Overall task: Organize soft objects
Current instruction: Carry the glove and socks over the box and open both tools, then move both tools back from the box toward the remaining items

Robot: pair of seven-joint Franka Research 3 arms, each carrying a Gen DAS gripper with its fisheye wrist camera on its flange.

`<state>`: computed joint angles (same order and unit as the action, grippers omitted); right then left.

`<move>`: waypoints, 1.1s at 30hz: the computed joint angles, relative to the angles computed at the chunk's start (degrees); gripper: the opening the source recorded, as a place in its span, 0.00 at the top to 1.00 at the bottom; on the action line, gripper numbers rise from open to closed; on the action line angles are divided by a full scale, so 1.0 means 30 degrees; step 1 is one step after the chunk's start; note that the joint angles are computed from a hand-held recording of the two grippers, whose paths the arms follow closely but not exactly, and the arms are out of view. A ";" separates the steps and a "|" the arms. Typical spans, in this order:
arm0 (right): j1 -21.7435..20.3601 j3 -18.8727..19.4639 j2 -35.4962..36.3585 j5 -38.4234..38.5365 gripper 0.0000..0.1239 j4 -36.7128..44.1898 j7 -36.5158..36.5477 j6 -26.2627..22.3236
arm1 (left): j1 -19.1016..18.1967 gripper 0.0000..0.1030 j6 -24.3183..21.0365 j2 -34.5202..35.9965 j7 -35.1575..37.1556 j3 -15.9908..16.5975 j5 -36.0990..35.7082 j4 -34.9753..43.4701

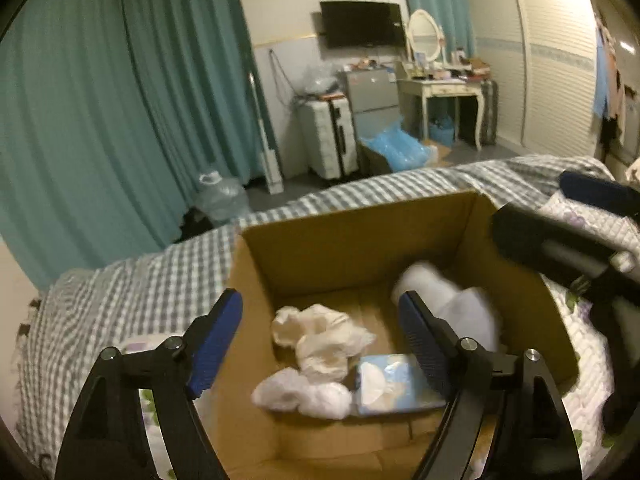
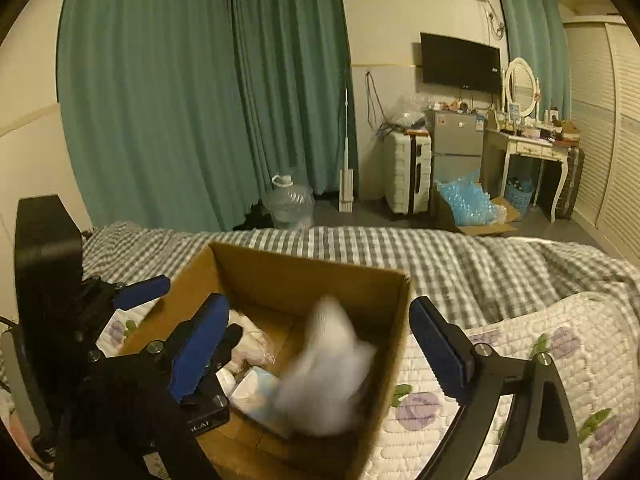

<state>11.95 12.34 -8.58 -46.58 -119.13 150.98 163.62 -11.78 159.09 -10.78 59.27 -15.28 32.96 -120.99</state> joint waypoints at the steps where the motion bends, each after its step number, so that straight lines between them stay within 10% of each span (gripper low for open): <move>1: 0.0015 0.0081 -0.0386 -0.0100 0.26 -0.0033 0.0094 -0.0361 | -0.0052 0.21 -0.0087 -0.0395 0.0075 0.0050 -0.0135 -0.0131; 18: -0.0915 0.3966 -0.9343 0.3707 0.18 0.0428 -0.4346 -0.7074 | -0.1196 0.09 -0.0125 -1.2356 0.1974 0.1443 -0.4382 -0.4042; 33: -0.0778 0.6699 -1.3389 0.8751 0.18 -0.3964 -0.5639 -0.7482 | -0.2300 0.09 -0.1907 -1.7215 0.3342 0.3264 -0.6489 -1.0267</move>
<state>9.61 32.44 -48.75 -20.32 -131.03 134.06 141.18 -18.68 153.37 -62.42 69.29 -5.48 13.49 -151.79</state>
